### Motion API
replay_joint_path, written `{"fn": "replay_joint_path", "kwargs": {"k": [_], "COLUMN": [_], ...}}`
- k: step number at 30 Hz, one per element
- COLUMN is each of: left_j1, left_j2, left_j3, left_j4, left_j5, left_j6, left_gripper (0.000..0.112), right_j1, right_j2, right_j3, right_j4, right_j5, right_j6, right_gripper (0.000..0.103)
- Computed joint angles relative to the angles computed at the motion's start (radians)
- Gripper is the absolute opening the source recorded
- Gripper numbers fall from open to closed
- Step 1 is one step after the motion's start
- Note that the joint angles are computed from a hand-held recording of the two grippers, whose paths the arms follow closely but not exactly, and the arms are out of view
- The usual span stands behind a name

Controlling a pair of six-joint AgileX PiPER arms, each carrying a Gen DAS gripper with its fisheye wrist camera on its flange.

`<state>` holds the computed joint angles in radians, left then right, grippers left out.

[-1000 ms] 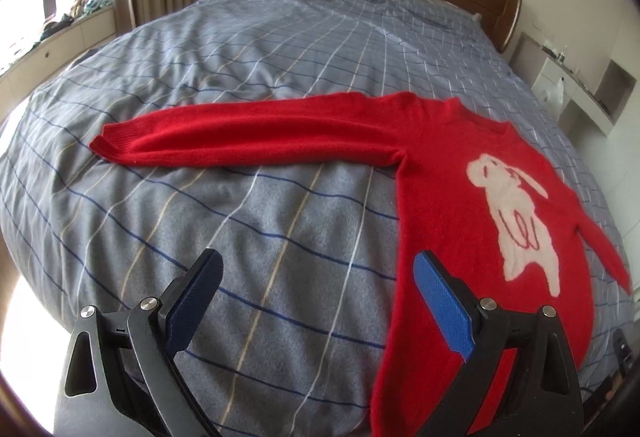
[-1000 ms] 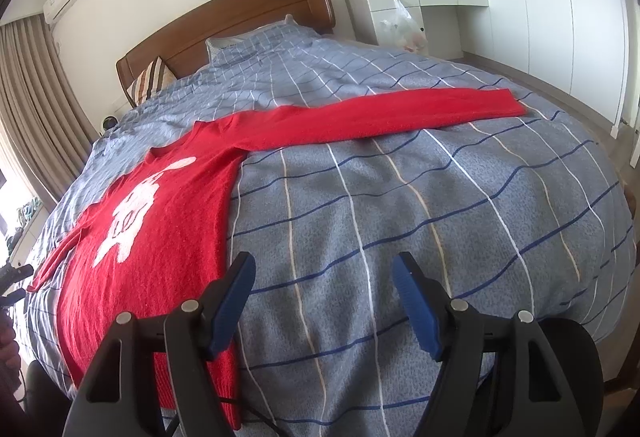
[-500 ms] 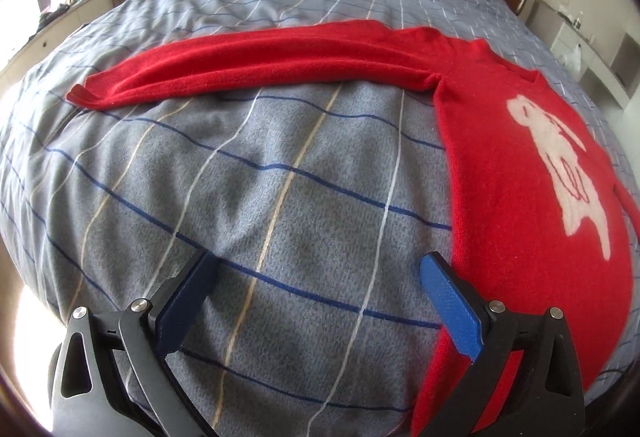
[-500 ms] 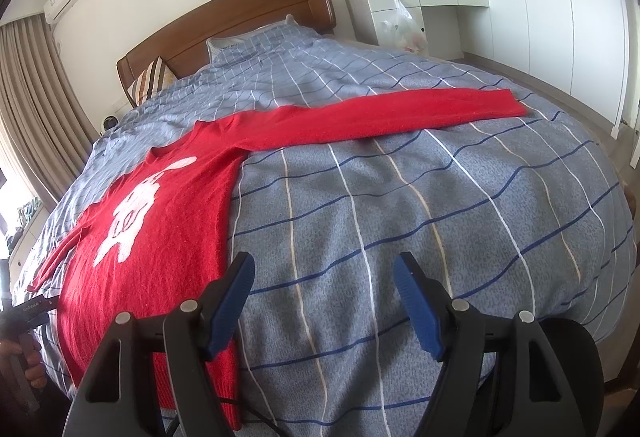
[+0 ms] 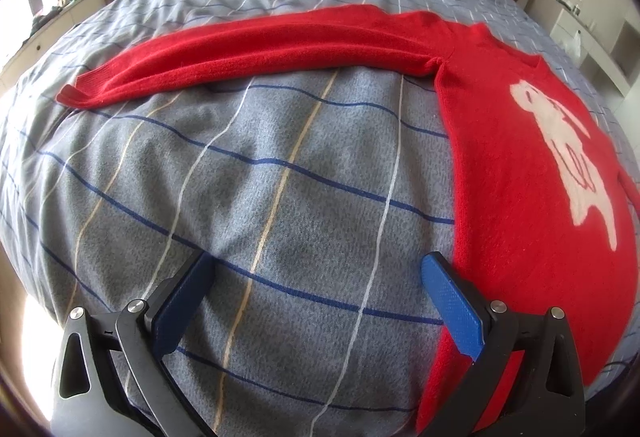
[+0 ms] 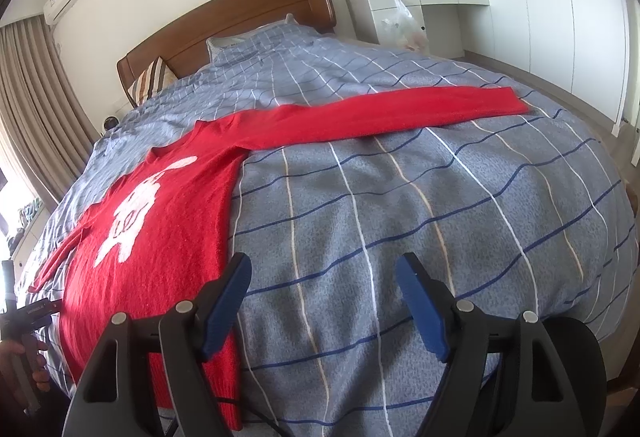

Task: Fold small clothes

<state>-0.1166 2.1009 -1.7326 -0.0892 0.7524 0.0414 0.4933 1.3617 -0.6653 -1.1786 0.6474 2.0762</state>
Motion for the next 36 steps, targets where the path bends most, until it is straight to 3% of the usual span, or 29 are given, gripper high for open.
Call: {"fn": "replay_joint_path", "kwargs": {"k": [9,17,29,36], "left_j1": [-0.028,-0.007,-0.026,-0.036], "left_j2": [0.036,-0.014,-0.203,-0.244], "left_j3": [-0.079,-0.038,0.075,0.1], "left_j4": [0.085,0.04,0.038,-0.048], "left_j5": [0.093,0.057,-0.078,-0.073], "left_j6": [-0.023,0.025,0.09,0.126], "left_gripper": [0.103,0.102,0.103,0.103], "right_j1": [0.006,0.011,-0.003,-0.002], "right_j2": [0.0,0.0,0.017,0.019], "right_j3": [-0.001,-0.006,-0.013,-0.016], "right_j4": [0.001,0.006,0.009,0.012], "right_j5": [0.003,0.008,-0.017,-0.015], "right_j6": [-0.008,-0.004,-0.018,-0.021], "right_gripper": [0.075,0.076,0.076,0.076]}}
